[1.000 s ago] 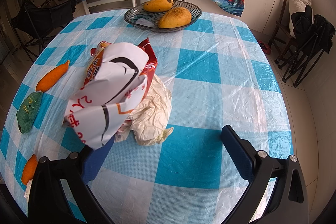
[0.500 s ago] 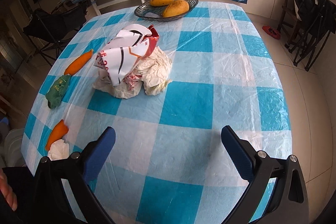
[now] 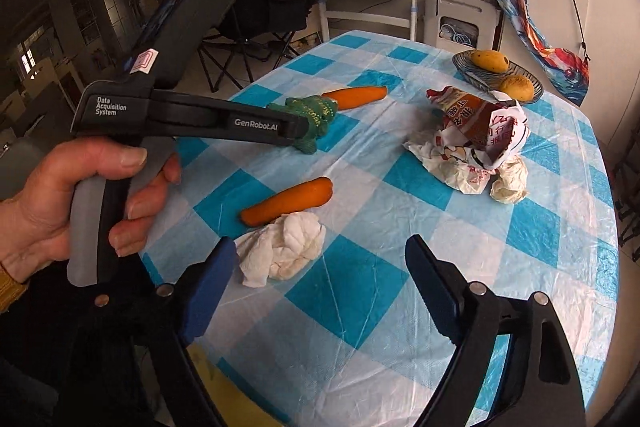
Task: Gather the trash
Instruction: 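Grasp the green plush toy with the left tool while the right tool grasps a white tissue, then carry the tissue over the basin and open the right tool while the left tool carries the plush toy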
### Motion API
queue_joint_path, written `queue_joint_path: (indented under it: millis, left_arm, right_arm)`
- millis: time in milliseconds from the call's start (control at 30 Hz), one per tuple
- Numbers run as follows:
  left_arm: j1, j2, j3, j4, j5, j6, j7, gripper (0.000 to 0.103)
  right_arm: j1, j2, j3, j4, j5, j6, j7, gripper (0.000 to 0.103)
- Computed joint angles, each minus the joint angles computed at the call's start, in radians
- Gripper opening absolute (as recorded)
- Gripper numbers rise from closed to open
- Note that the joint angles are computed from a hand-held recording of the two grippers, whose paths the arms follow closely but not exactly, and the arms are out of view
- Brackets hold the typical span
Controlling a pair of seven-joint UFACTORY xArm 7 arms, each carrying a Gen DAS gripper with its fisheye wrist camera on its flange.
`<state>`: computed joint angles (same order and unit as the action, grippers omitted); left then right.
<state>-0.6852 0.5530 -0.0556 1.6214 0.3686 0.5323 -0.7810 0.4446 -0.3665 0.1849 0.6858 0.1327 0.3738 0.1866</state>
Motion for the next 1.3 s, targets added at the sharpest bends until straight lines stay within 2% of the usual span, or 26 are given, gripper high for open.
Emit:
queue_joint_path:
  millis: [33, 67, 133, 267, 433, 567, 700, 833, 1033, 1167, 1300]
  left_arm:
    - [0.020, -0.003, -0.022, -0.012, -0.025, -0.025, 0.024, 0.029]
    - [0.036, -0.007, -0.041, -0.021, -0.051, -0.042, 0.047, 0.026]
    - [0.031, -0.016, -0.035, -0.037, -0.060, -0.062, 0.046, 0.021]
    - [0.057, -0.051, -0.060, -0.101, -0.123, -0.123, 0.063, 0.019]
    - [0.042, -0.077, -0.050, -0.133, -0.126, -0.150, 0.062, 0.019]
    - [0.031, -0.085, -0.043, -0.142, -0.119, -0.166, 0.054, 0.019]
    - [0.007, -0.107, -0.016, -0.162, -0.080, -0.172, 0.015, 0.019]
    - [-0.038, -0.156, 0.040, -0.204, 0.030, -0.181, -0.088, 0.019]
    - [-0.097, -0.258, 0.102, -0.278, 0.302, -0.164, -0.303, 0.019]
    - [-0.111, -0.336, 0.103, -0.344, 0.464, -0.135, -0.442, 0.019]
    - [-0.098, -0.399, 0.063, -0.405, 0.561, -0.092, -0.515, 0.019]
  right_arm:
    - [0.004, 0.012, -0.002, 0.004, 0.004, -0.003, -0.004, 0.076]
    - [0.009, 0.022, -0.005, 0.008, 0.011, -0.004, -0.009, 0.072]
    - [0.014, 0.035, -0.007, 0.013, 0.020, -0.003, -0.016, 0.067]
    - [0.020, 0.051, -0.005, 0.021, 0.035, -0.006, -0.016, 0.059]
    - [0.018, 0.073, 0.007, 0.031, 0.030, -0.006, -0.017, 0.052]
    - [0.038, 0.071, -0.012, 0.026, 0.062, -0.011, -0.050, 0.024]
    - [0.025, 0.069, -0.006, 0.032, 0.055, -0.017, -0.044, 0.019]
    - [0.007, 0.058, -0.003, 0.029, 0.044, -0.024, -0.018, 0.017]
    - [-0.021, 0.007, -0.011, -0.006, 0.049, -0.037, 0.053, 0.017]
    - [-0.040, -0.057, -0.004, -0.045, 0.037, -0.051, 0.120, 0.017]
    - [-0.038, -0.123, -0.004, -0.101, 0.046, -0.088, 0.186, 0.017]
